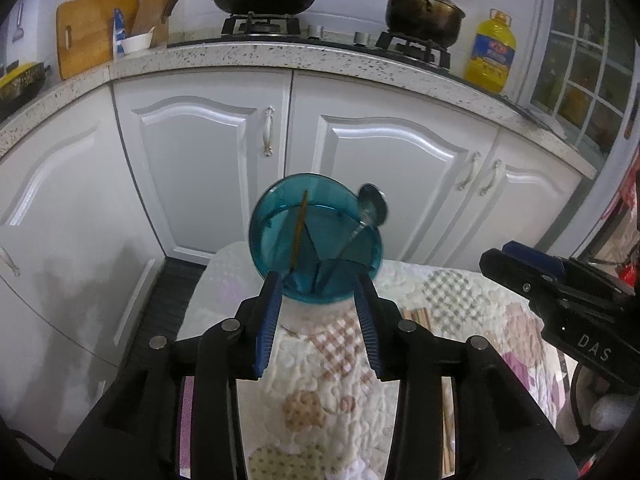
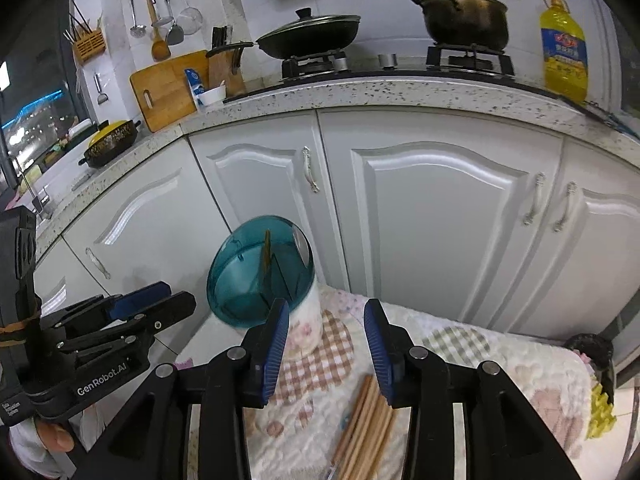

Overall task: Organize utensils
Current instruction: 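Open the left tool over the holder while the right tool releases the metal spoon inside, then move both tools back down to the utensils on the quilt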

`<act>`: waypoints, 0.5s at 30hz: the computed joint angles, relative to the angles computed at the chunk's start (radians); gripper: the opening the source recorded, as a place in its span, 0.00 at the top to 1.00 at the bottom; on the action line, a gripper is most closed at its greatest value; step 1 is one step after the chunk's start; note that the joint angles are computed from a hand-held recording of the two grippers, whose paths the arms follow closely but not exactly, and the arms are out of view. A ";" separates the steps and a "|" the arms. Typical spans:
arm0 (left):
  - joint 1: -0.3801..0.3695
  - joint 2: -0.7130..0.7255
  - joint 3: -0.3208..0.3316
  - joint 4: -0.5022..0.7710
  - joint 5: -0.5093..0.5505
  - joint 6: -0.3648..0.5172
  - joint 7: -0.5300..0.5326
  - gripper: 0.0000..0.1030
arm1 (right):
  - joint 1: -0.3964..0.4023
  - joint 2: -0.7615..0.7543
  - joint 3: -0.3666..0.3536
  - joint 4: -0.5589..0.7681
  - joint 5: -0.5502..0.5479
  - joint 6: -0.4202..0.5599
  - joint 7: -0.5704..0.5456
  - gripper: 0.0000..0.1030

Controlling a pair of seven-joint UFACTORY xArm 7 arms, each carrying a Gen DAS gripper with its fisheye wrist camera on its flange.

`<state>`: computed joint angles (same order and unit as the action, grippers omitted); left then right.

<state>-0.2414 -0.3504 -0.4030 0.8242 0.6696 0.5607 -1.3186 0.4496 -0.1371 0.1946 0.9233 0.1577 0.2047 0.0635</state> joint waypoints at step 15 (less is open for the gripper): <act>-0.063 -0.021 -0.097 0.040 0.053 0.091 -0.084 0.50 | -0.058 -0.307 0.029 -0.253 -0.090 0.023 0.188 0.58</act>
<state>-0.3040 -0.3713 -0.4997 0.8638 0.7224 0.6517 -1.4024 0.3911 -0.4440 0.2239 0.6702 0.0680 0.2278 0.2511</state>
